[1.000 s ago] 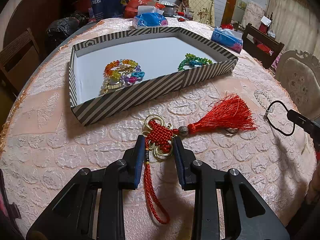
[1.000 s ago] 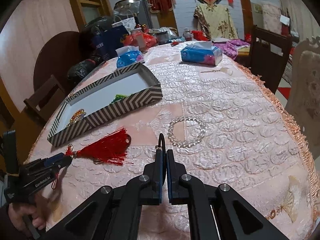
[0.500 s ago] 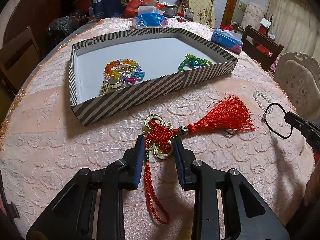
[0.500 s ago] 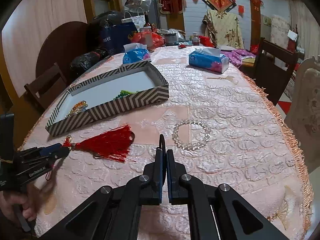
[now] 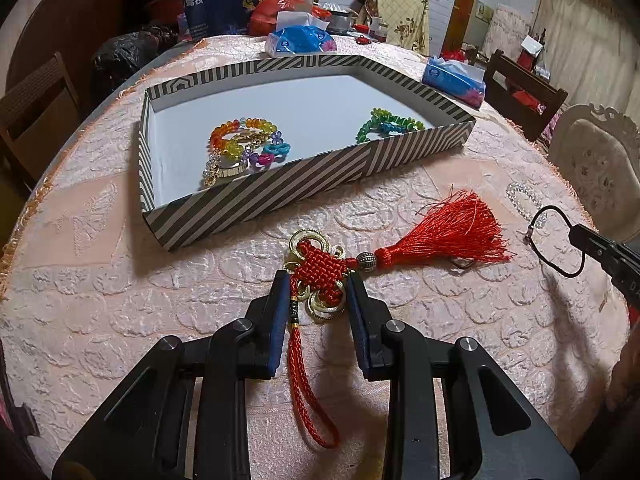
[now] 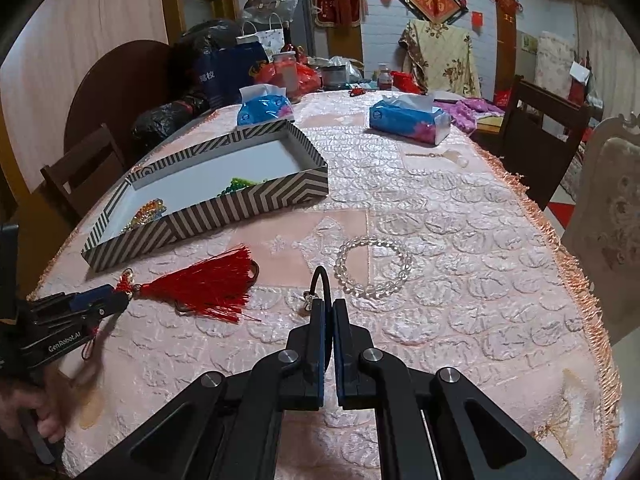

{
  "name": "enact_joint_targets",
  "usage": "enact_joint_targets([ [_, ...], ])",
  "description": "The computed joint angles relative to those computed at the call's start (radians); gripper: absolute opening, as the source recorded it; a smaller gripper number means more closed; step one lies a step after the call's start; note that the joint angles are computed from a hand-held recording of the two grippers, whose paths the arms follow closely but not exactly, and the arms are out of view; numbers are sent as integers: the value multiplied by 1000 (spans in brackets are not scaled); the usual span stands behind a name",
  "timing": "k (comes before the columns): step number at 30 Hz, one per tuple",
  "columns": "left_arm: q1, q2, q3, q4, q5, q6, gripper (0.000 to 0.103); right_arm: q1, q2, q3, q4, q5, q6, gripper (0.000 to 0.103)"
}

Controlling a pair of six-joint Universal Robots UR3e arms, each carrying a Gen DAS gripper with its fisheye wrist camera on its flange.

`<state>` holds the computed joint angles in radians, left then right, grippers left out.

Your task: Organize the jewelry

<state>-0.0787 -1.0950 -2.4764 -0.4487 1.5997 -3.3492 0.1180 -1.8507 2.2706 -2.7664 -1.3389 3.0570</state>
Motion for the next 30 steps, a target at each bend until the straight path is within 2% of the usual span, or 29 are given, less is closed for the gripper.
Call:
enact_joint_targets([
  [30, 7, 8, -2, -5, -7, 3, 27, 41, 24, -19, 6, -15, -18, 3],
])
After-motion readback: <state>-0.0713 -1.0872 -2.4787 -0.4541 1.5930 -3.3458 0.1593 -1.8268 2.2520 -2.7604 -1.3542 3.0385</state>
